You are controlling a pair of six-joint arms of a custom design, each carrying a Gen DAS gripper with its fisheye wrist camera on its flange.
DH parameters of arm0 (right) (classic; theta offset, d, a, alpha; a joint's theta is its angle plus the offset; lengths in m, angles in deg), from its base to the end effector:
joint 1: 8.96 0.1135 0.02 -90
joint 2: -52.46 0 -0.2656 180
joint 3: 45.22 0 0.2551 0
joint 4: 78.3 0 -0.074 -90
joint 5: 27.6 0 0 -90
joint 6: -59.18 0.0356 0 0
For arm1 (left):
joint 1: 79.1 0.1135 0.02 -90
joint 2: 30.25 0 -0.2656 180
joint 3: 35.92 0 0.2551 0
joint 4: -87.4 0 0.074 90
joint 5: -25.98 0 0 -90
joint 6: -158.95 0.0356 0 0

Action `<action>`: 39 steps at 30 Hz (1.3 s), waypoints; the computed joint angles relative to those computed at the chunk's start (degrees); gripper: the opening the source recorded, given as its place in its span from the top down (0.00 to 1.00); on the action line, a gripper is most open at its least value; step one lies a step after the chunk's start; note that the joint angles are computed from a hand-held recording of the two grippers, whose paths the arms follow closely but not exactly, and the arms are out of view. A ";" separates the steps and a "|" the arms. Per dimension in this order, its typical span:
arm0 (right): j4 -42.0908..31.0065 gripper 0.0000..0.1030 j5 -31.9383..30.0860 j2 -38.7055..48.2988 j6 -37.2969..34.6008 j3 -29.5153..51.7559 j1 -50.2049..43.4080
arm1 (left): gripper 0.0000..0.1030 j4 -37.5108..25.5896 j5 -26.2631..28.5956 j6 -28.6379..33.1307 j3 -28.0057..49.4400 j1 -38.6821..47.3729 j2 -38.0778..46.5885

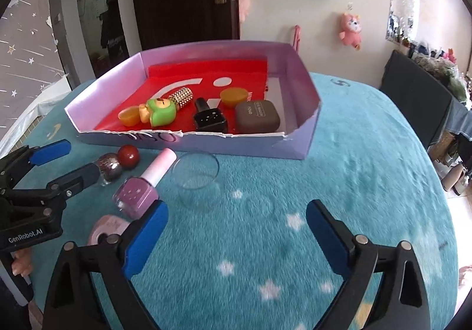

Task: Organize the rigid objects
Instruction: 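Move the left tool to the glitter nail polish while the right tool approaches the glass cup, then grasp the silver glitter nail polish with the left tool while the right tool grasps the clear glass cup, then lower both held items into the pink box and open both tools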

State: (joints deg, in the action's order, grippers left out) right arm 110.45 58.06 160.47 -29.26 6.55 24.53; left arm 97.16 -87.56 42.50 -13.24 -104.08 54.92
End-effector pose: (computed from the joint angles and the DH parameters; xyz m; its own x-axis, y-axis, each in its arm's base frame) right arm 0.2636 0.1776 0.0733 -0.6307 -0.3847 -0.6739 -0.5759 0.8142 0.0742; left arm 0.1692 -0.0631 0.0670 -0.7206 -0.1148 -0.6837 -0.1710 0.9852 0.0148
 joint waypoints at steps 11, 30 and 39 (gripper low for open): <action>-5.31 0.30 -5.75 6.41 -1.28 8.59 -0.28 | 0.65 2.83 11.01 6.20 5.75 7.13 9.32; -3.17 0.59 -9.01 1.37 -2.58 4.54 0.01 | 0.72 -2.94 10.45 4.24 0.81 5.91 -5.55; -8.95 0.58 -14.26 -3.27 -3.18 11.61 -1.12 | 0.72 -15.71 17.87 12.25 9.31 17.04 -13.90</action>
State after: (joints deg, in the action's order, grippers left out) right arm 101.50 43.80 157.21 -32.44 18.16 23.41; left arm 81.45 -69.69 54.76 -3.94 -87.04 41.01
